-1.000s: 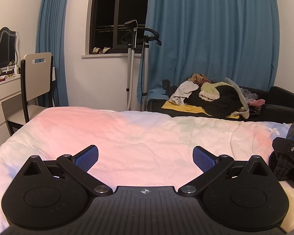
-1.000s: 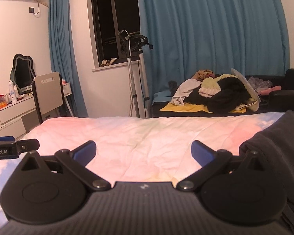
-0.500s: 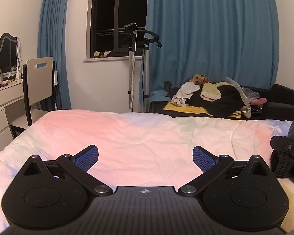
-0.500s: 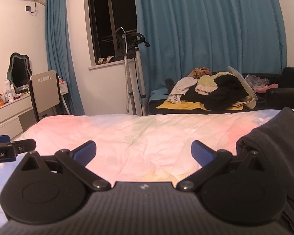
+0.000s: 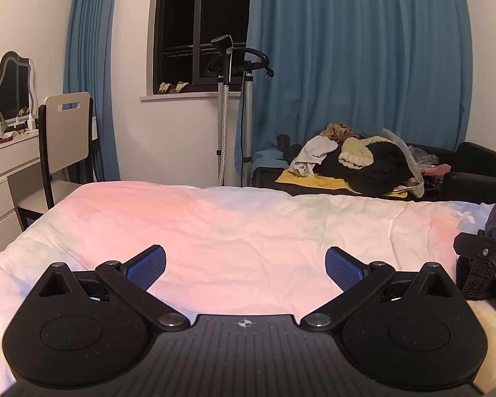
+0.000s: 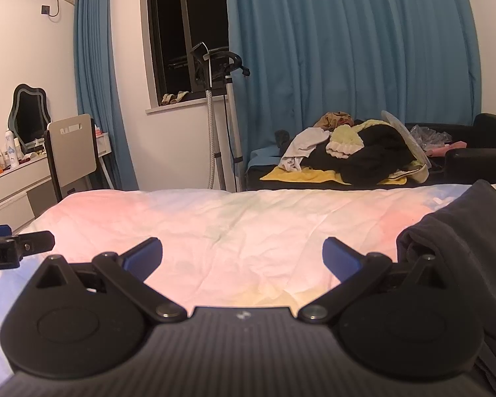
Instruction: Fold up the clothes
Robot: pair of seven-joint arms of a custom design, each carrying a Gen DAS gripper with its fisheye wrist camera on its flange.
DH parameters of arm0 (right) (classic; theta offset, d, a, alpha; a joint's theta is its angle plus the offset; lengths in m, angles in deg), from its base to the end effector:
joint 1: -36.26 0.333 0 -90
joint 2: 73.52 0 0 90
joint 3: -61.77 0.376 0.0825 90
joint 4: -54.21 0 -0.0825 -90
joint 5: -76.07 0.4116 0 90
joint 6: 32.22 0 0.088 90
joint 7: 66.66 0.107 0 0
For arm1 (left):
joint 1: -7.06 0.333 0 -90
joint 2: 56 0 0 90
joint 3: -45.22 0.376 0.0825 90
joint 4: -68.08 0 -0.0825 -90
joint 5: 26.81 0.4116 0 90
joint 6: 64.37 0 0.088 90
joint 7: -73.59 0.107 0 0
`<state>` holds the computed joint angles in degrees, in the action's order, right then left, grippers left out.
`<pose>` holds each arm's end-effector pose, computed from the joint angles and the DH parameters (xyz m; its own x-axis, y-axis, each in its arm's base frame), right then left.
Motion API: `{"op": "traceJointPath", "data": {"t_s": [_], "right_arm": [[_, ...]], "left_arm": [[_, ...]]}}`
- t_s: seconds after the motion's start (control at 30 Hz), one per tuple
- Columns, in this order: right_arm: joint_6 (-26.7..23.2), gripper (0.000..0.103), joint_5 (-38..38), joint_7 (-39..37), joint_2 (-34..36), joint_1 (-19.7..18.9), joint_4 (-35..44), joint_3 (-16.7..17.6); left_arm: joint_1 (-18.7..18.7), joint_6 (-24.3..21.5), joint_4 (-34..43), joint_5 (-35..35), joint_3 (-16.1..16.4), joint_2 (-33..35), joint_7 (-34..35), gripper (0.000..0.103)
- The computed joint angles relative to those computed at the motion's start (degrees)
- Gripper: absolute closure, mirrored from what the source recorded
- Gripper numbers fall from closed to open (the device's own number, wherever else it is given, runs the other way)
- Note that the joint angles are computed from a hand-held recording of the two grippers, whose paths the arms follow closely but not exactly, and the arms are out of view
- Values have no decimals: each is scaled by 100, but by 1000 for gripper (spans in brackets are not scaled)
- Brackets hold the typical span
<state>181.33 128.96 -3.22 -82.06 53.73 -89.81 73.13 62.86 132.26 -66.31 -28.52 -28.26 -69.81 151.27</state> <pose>0.4509 0.1324 0.5103 -0.0538 -0.9887 -0.1403 -0.3456 0.1502 -0.9263 0.5179 -0.2083 0.5424 -0.1942 -0.9809 -0.0104 -0.3811 0.0853 -0.9206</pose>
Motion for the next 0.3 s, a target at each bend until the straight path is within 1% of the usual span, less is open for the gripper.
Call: {"op": "traceJointPath", "data": {"t_s": [0.23, 0.3], "right_arm": [[-64, 0, -44, 30, -20, -24, -8, -16], [-121, 0, -175, 109, -55, -51, -48, -64]], "left_arm": [[-55, -14, -4, -18, 39, -6, 7, 0], [-80, -29, -7, -11, 59, -17, -6, 0]]}}
